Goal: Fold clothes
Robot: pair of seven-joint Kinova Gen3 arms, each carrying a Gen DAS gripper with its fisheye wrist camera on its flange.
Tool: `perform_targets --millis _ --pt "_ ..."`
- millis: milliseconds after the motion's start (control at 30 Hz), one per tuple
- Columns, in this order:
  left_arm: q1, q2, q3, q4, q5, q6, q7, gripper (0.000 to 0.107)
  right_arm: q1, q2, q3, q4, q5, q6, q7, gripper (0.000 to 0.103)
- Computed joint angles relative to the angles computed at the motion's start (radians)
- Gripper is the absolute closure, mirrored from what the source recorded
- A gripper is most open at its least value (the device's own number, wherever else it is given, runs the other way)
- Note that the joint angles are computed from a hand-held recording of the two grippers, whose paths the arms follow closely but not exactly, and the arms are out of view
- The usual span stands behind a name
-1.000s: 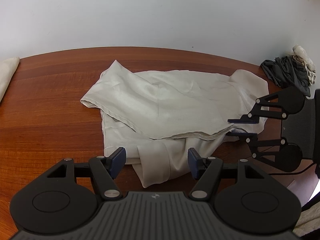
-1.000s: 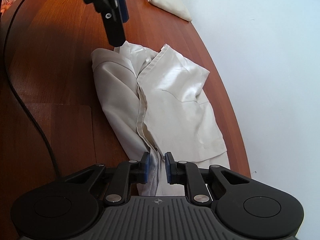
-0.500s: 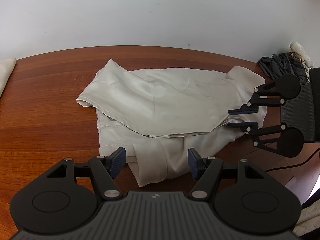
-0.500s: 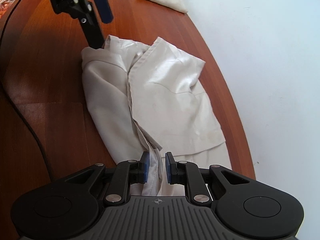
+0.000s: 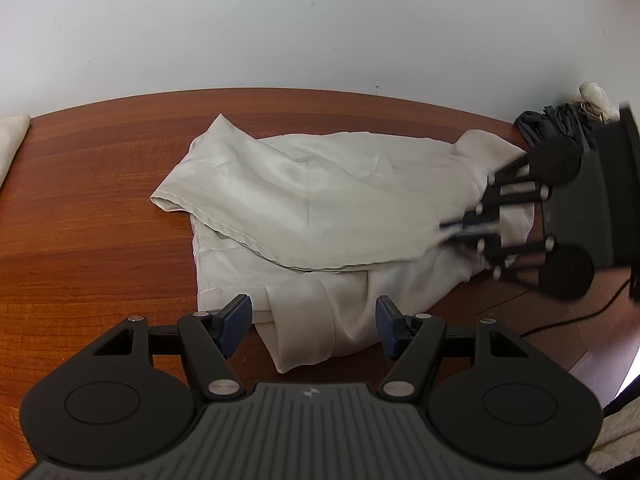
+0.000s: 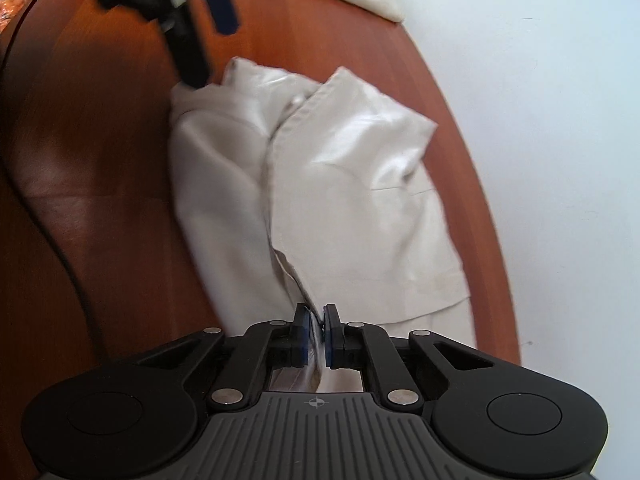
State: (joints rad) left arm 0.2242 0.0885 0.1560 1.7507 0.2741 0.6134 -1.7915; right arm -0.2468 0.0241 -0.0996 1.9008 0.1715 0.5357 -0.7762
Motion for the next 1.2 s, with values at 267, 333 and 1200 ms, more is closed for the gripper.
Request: perform_targets --millis 267,333,1200 --pt "-0.01 -0.014 0.001 0.004 0.044 -0.035 -0.043 0.035 0.029 0.051 0.031 -0.148 0.078 -0.061 0.037 0.095" --pt "-0.017 -0.02 0.0 0.002 0.078 -0.051 -0.057 0.035 0.028 0.08 0.043 -0.192 0.129 -0.088 0.03 0.095" --pt "0.02 0.141 0.001 -0.226 -0.016 0.015 0.111 0.035 0.104 0.545 0.042 -0.755 -0.003 -0.107 0.294 0.051"
